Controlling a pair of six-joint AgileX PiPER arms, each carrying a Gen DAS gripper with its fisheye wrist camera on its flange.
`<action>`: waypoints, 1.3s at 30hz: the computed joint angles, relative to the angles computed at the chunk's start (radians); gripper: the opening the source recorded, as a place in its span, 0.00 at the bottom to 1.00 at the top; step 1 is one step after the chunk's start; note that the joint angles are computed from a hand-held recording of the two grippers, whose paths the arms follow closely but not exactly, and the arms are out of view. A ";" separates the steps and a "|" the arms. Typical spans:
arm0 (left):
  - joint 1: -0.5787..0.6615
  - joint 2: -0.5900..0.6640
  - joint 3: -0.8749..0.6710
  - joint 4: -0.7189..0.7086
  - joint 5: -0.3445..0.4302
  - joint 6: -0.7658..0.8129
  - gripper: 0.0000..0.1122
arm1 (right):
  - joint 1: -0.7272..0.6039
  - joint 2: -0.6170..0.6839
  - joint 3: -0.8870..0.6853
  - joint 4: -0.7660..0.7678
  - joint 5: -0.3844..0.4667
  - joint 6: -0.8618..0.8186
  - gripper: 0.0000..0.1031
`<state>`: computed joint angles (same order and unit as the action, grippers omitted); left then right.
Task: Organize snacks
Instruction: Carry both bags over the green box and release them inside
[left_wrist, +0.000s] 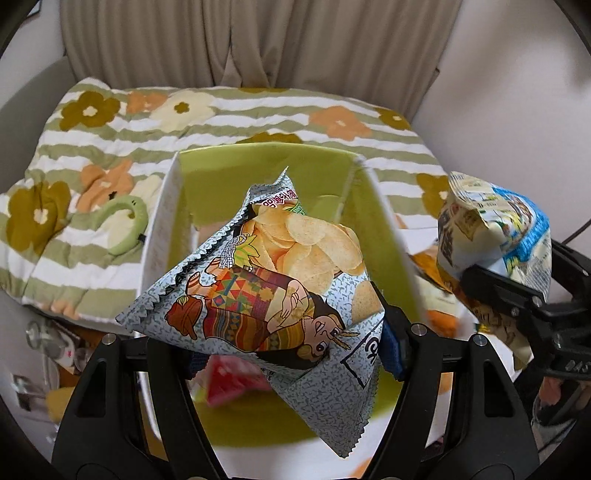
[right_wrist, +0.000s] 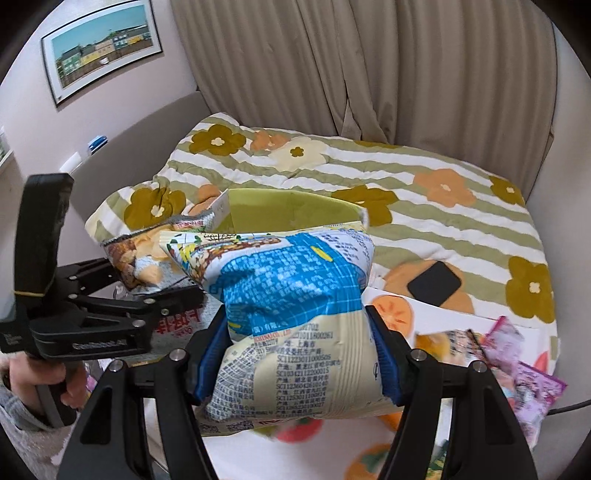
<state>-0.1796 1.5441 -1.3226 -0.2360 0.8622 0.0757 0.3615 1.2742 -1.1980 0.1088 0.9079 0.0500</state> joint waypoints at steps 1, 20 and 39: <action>0.023 0.034 -0.024 -0.016 0.003 0.030 0.61 | 0.010 0.029 -0.013 -0.003 -0.008 0.023 0.63; 0.038 0.294 -0.199 0.127 -0.043 -0.059 0.91 | -0.012 0.349 -0.217 0.077 -0.024 0.017 0.63; 0.052 0.211 -0.087 0.161 -0.042 -0.147 0.91 | -0.033 0.562 -0.409 0.144 0.038 -0.100 0.64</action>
<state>-0.1276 1.7549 -1.4100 -0.0750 0.8205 -0.0710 0.3285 1.8362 -1.6066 0.2527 0.9455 -0.0503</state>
